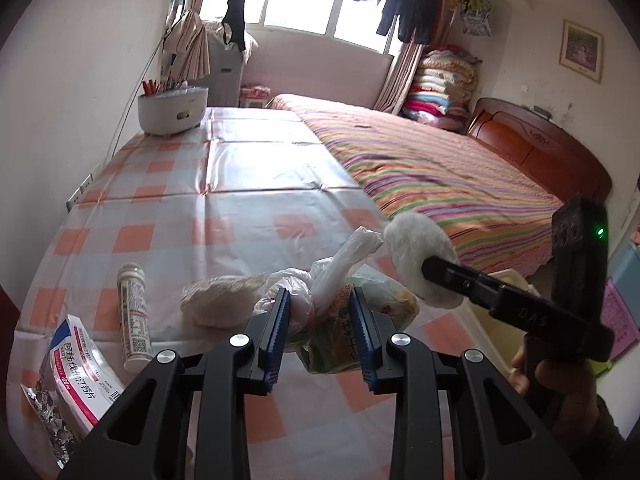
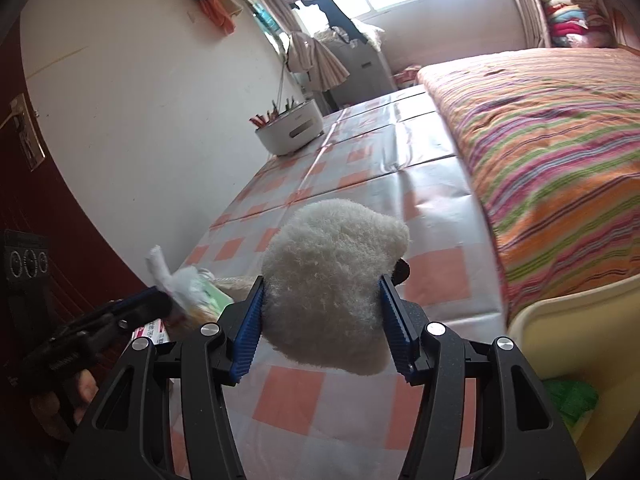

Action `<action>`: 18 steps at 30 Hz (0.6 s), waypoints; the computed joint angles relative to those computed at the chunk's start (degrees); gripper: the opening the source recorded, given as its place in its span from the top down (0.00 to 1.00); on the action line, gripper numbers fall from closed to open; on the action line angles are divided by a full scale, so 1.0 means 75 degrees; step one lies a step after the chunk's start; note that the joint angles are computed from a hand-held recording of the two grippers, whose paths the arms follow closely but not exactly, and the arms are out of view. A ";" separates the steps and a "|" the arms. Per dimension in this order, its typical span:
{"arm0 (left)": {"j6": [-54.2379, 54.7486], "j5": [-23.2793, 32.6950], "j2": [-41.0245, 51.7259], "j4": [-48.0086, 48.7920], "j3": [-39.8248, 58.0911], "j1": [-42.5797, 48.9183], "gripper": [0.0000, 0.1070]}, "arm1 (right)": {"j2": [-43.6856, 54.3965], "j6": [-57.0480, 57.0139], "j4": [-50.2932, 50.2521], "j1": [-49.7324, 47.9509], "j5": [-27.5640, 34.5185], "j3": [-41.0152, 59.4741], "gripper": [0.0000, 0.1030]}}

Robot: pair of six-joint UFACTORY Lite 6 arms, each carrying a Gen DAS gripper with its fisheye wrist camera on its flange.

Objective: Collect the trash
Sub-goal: 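Carry the plush and plastic bag over the bin and open both tools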

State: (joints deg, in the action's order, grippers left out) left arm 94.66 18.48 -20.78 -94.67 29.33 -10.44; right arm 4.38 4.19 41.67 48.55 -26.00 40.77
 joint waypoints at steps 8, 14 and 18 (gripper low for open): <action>-0.1064 -0.0020 -0.0433 0.0548 0.0163 -0.0823 0.72 | -0.1643 -0.0624 0.1007 -0.0042 -0.0294 -0.1565 0.49; -0.1319 -0.0297 -0.0349 0.0407 0.0380 -0.1729 0.72 | -0.3321 -0.1694 0.2312 -0.0087 -0.0369 -0.2800 0.49; -0.1217 -0.0453 -0.0135 0.0048 0.0564 -0.2332 0.72 | -0.4506 -0.2594 0.3288 -0.0173 -0.0352 -0.3552 0.49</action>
State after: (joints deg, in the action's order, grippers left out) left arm 85.54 15.08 -21.80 -94.31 33.56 -27.93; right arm -29.42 -15.26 66.33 47.25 -28.64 14.13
